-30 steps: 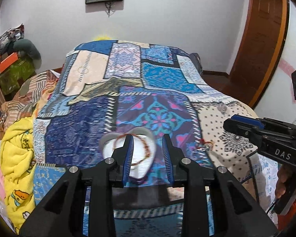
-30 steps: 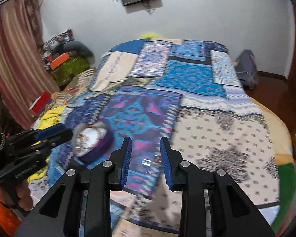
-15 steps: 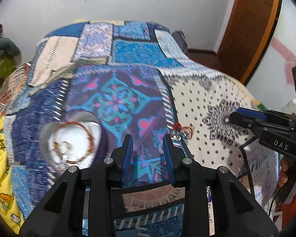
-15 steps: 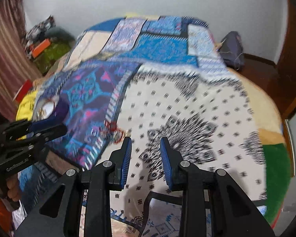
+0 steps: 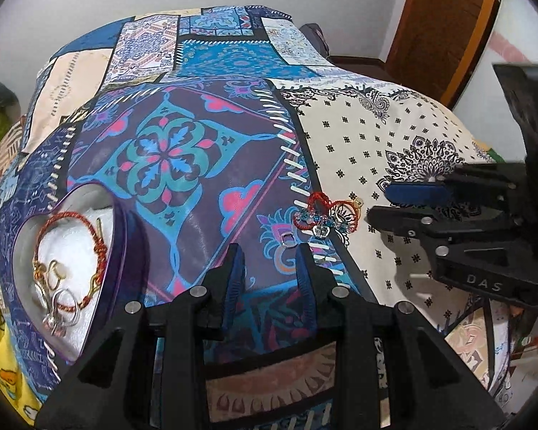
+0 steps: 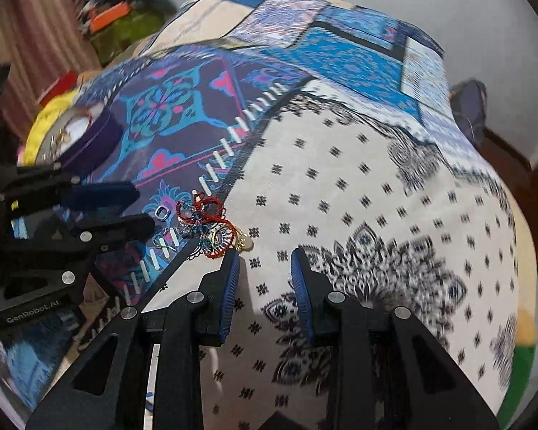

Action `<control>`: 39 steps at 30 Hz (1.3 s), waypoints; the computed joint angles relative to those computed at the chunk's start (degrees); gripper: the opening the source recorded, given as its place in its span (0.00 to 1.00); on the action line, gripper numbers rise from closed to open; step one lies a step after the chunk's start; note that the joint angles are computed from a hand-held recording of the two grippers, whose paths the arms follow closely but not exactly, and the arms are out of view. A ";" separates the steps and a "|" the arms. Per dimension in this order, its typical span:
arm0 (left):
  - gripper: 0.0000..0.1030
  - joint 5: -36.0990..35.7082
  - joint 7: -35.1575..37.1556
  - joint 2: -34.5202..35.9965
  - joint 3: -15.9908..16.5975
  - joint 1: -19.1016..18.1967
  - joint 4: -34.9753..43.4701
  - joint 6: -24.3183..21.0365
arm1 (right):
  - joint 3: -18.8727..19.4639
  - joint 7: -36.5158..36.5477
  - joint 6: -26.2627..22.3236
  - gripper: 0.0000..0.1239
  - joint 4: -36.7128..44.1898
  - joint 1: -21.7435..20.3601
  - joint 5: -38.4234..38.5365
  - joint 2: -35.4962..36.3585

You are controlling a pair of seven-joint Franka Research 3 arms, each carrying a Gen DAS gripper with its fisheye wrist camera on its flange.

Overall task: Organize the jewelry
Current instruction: 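Move both grippers back to the remaining jewelry on the quilt, then grasp a gold ring with the right gripper while the left gripper grasps a small silver charm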

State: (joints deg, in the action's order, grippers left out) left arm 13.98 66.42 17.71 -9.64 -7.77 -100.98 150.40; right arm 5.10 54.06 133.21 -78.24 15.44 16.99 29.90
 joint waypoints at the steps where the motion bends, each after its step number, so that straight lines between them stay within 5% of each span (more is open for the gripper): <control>1: 0.28 0.59 0.16 0.30 0.11 -0.19 0.33 -0.17 | 0.23 -0.74 -0.88 0.22 0.89 -0.09 -0.04 0.48; 6: 0.28 1.31 1.14 1.43 0.05 -0.40 1.64 -0.46 | 0.89 -3.57 -1.68 0.21 1.86 -0.17 0.74 1.21; 9: 0.27 1.36 1.50 2.19 0.07 -0.48 2.47 -0.39 | 1.37 -5.02 -2.14 0.07 1.35 -0.36 1.89 0.95; 17: 0.07 -0.84 3.39 2.50 -0.79 0.54 2.22 1.06 | 0.85 -2.80 0.23 0.06 -1.24 -0.03 3.19 -0.52; 39: 0.06 5.33 -7.38 -9.65 1.40 -0.03 -9.23 6.86 | 2.67 -3.13 8.02 0.06 -10.69 -0.15 10.86 -10.71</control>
